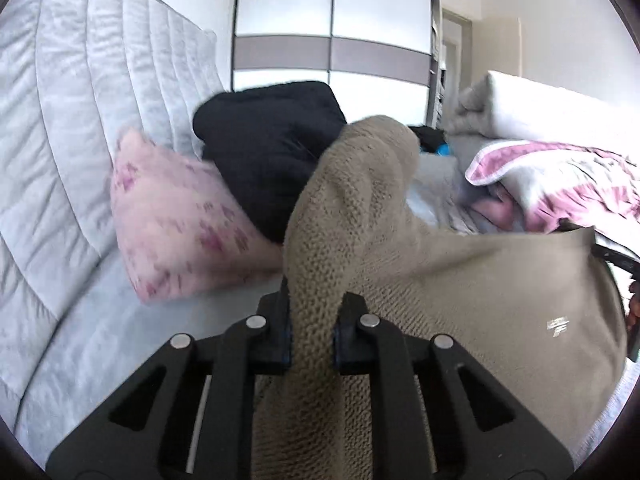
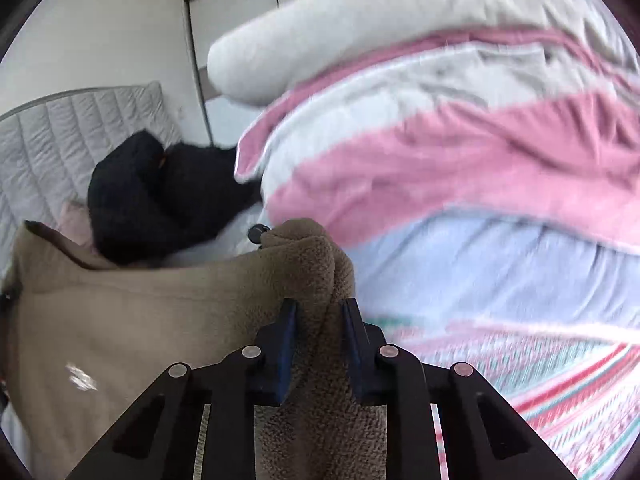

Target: Fold large clothes

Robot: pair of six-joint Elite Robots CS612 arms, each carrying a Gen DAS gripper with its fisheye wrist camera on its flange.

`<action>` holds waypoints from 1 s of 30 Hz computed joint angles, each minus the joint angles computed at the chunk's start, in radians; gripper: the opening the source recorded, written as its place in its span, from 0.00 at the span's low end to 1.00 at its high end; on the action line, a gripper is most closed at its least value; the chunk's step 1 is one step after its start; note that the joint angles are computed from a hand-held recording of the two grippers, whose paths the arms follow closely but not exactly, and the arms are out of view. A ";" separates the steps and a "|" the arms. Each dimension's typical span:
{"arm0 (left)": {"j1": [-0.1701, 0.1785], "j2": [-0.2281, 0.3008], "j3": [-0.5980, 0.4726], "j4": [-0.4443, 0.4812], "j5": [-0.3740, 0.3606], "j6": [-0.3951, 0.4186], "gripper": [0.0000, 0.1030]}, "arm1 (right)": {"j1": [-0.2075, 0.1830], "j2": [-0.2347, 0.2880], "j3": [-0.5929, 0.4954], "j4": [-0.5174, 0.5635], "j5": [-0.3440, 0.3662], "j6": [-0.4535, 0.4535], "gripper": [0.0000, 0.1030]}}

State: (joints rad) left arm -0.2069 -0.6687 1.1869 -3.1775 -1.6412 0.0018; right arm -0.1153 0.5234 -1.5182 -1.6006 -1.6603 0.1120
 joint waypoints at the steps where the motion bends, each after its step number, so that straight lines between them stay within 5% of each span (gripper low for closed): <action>1: -0.002 0.019 -0.029 0.023 0.011 -0.003 0.16 | 0.002 -0.007 0.026 -0.015 -0.014 0.000 0.22; 6: -0.016 0.131 -0.190 0.279 0.112 0.040 0.17 | 0.028 -0.040 0.174 0.065 -0.145 -0.067 0.27; 10: -0.010 0.190 -0.291 0.469 0.114 0.004 0.22 | 0.022 -0.053 0.225 0.124 -0.150 -0.030 0.41; 12: -0.007 0.187 -0.296 0.489 0.112 -0.008 0.31 | 0.007 -0.055 0.214 0.143 -0.103 0.011 0.52; 14: -0.003 0.173 -0.287 0.514 0.124 -0.027 0.56 | -0.015 -0.047 0.175 0.162 -0.017 0.063 0.58; 16: 0.006 0.144 -0.246 0.477 0.106 -0.049 0.64 | -0.040 -0.034 0.124 0.182 0.067 0.119 0.65; 20: 0.041 0.087 -0.169 0.453 -0.054 -0.040 0.66 | -0.102 -0.004 0.022 0.225 0.306 0.172 0.69; 24: 0.054 0.074 -0.160 0.538 -0.150 -0.006 0.66 | -0.109 -0.006 0.005 0.379 0.365 0.112 0.69; 25: 0.054 0.081 -0.171 0.582 -0.166 -0.009 0.65 | -0.105 -0.007 0.008 0.406 0.359 0.096 0.66; 27: 0.049 0.085 -0.167 0.594 -0.187 -0.020 0.32 | -0.077 -0.002 0.005 0.416 0.276 0.065 0.26; 28: 0.044 0.077 -0.141 0.543 -0.174 -0.034 0.16 | -0.067 0.007 -0.013 0.372 0.241 0.060 0.21; 30: 0.045 0.054 -0.077 0.375 -0.174 -0.105 0.14 | -0.061 0.040 -0.077 0.233 0.203 0.068 0.16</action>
